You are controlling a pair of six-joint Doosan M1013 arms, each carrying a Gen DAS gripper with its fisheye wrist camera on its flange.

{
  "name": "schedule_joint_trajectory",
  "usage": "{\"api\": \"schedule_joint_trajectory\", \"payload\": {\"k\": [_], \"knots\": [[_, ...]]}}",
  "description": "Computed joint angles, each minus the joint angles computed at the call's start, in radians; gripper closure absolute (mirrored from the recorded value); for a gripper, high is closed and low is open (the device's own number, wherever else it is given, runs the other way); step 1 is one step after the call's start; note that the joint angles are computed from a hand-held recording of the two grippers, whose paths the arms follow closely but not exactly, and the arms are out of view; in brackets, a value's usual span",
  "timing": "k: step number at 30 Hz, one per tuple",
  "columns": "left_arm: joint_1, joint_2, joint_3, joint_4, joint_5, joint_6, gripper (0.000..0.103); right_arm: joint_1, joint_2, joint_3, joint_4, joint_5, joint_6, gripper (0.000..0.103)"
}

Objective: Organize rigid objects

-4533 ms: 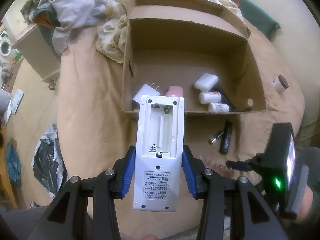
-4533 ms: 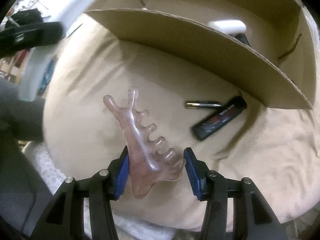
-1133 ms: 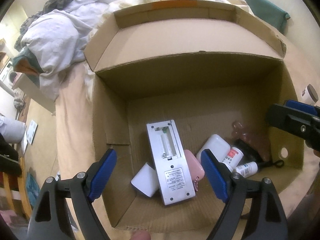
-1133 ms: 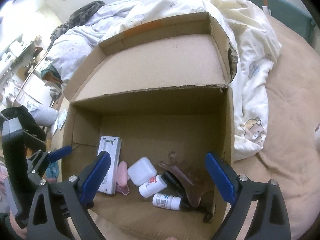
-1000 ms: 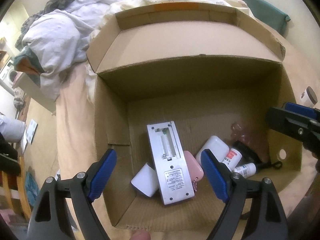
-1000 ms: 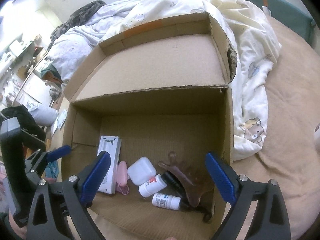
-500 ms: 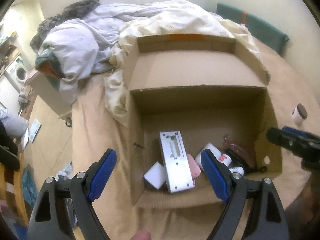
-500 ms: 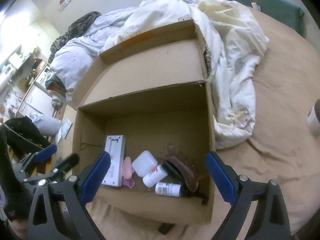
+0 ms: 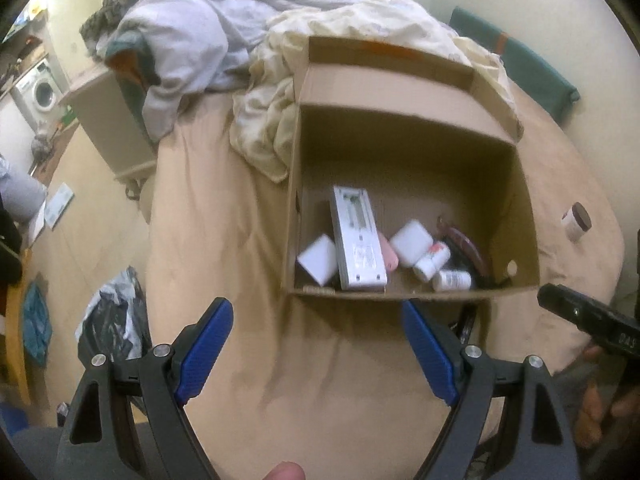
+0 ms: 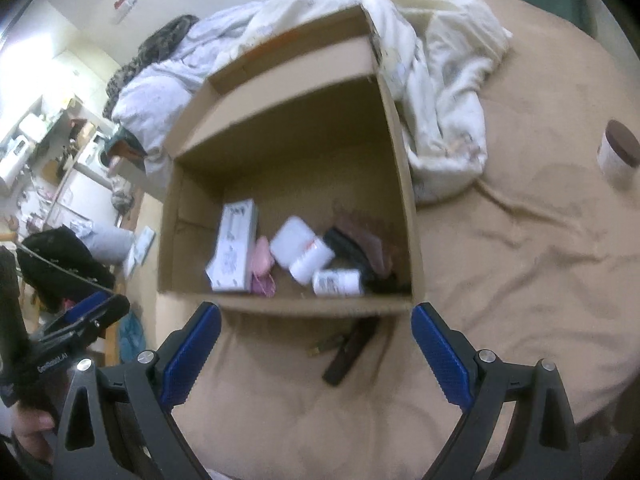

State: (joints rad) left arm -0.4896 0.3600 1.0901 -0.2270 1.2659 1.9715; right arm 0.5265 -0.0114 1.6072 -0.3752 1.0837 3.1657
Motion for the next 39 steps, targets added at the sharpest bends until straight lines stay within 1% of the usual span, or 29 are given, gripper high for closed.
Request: {"api": "schedule_joint_trajectory", "payload": {"k": [2, 4, 6, 8, 10, 12, 14, 15, 17, 20, 24, 29, 30, 32, 35, 36, 37, 39], "knots": [[0.000, 0.006, 0.000, 0.012, 0.017, -0.033, 0.018, 0.003, 0.006, -0.001, 0.022, 0.022, -0.020, 0.001], [0.006, 0.008, -0.004, -0.003, 0.029, -0.064, 0.018, -0.003, 0.010, 0.003, 0.064, 0.026, -0.059, 0.001], [0.012, 0.006, -0.005, -0.027, 0.023, -0.065, 0.018, -0.015, 0.015, 0.009, 0.130, 0.014, -0.126, 0.001], [0.011, 0.004, -0.006, -0.031, 0.017, -0.061, 0.018, -0.027, 0.032, -0.001, 0.200, 0.027, -0.215, 0.001], [0.013, 0.007, -0.012, -0.045, 0.022, -0.066, 0.018, -0.040, 0.068, -0.033, 0.272, 0.080, -0.365, 0.001], [0.014, 0.012, -0.019, -0.053, 0.037, -0.068, 0.018, -0.045, 0.122, -0.085, 0.303, 0.179, -0.548, 0.001], [0.014, 0.016, -0.024, -0.060, 0.048, -0.066, 0.018, -0.052, 0.162, -0.111, 0.336, 0.248, -0.691, 0.001], [0.014, 0.017, -0.026, -0.063, 0.052, -0.063, 0.018, -0.055, 0.178, -0.119, 0.335, 0.279, -0.734, 0.001], [0.014, 0.017, -0.028, -0.068, 0.055, -0.056, 0.018, -0.064, 0.197, -0.120, 0.337, 0.302, -0.780, 0.001], [0.016, 0.019, -0.034, -0.081, 0.062, -0.056, 0.018, -0.066, 0.215, -0.122, 0.324, 0.298, -0.851, 0.001], [0.016, 0.023, -0.042, -0.090, 0.073, -0.057, 0.018, -0.059, 0.243, -0.128, 0.298, 0.317, -0.936, 0.002], [0.013, 0.030, -0.049, -0.093, 0.091, -0.062, 0.018, -0.075, 0.226, -0.092, 0.329, 0.266, -0.943, 0.001], [0.011, 0.032, -0.050, -0.093, 0.094, -0.062, 0.018, -0.074, 0.224, -0.087, 0.331, 0.257, -0.942, 0.003], [0.008, 0.034, -0.052, -0.092, 0.096, -0.062, 0.018, -0.076, 0.217, -0.077, 0.341, 0.238, -0.947, 0.009], [0.005, 0.034, -0.052, -0.084, 0.092, -0.062, 0.018, -0.081, 0.203, -0.067, 0.353, 0.224, -0.936, 0.028], [0.004, 0.034, -0.051, -0.080, 0.092, -0.063, 0.018, -0.085, 0.196, -0.063, 0.359, 0.220, -0.928, 0.031], [0.004, 0.035, -0.051, -0.078, 0.092, -0.064, 0.018, -0.085, 0.190, -0.058, 0.364, 0.212, -0.925, 0.031], [0.003, 0.037, -0.052, -0.070, 0.094, -0.069, 0.018, -0.078, 0.187, -0.059, 0.359, 0.221, -0.928, 0.031]]}}
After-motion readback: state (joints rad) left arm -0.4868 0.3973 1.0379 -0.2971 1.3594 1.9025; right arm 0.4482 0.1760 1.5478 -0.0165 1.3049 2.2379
